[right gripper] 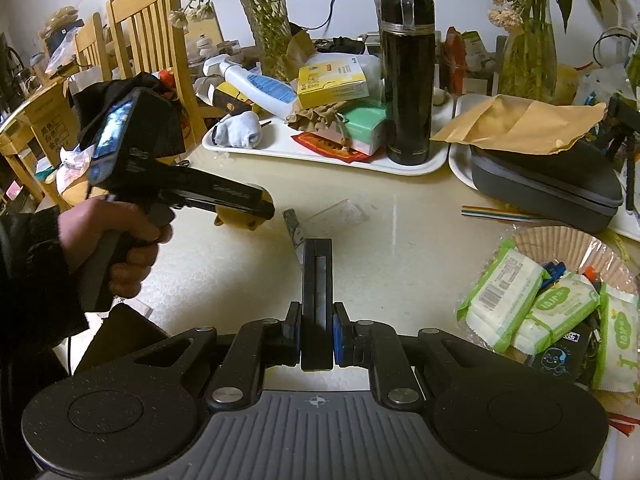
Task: Organize rigid objects
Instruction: 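Grasp the orange dog-face case with the left tool while the right holds the black block, then carry the orange case and black block into the cardboard box with both tools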
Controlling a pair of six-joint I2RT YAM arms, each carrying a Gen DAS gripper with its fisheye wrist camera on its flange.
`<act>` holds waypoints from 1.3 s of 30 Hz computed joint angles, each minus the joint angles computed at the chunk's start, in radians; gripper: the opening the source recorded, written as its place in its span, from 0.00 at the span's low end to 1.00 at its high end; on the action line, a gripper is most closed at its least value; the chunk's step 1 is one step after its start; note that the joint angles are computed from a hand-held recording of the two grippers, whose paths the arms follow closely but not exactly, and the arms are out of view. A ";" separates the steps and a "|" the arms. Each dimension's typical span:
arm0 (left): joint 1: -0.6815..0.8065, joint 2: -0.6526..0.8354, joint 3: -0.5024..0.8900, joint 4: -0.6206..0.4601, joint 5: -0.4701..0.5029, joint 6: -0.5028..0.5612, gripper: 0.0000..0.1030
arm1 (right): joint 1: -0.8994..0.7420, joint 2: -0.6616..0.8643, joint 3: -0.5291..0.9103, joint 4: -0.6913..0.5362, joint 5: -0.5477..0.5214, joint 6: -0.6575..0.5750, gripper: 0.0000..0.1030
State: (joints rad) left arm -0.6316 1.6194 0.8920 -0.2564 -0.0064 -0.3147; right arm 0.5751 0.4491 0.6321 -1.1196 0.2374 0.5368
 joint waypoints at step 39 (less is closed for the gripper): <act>-0.179 -0.862 -0.256 -0.410 -0.004 0.050 0.73 | 0.505 0.055 0.081 -0.141 0.310 0.458 0.17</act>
State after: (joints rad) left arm -0.8110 0.7577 0.6360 -0.6664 -0.0106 -0.2647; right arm 1.0801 0.5045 0.7135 -1.2610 0.5478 0.9944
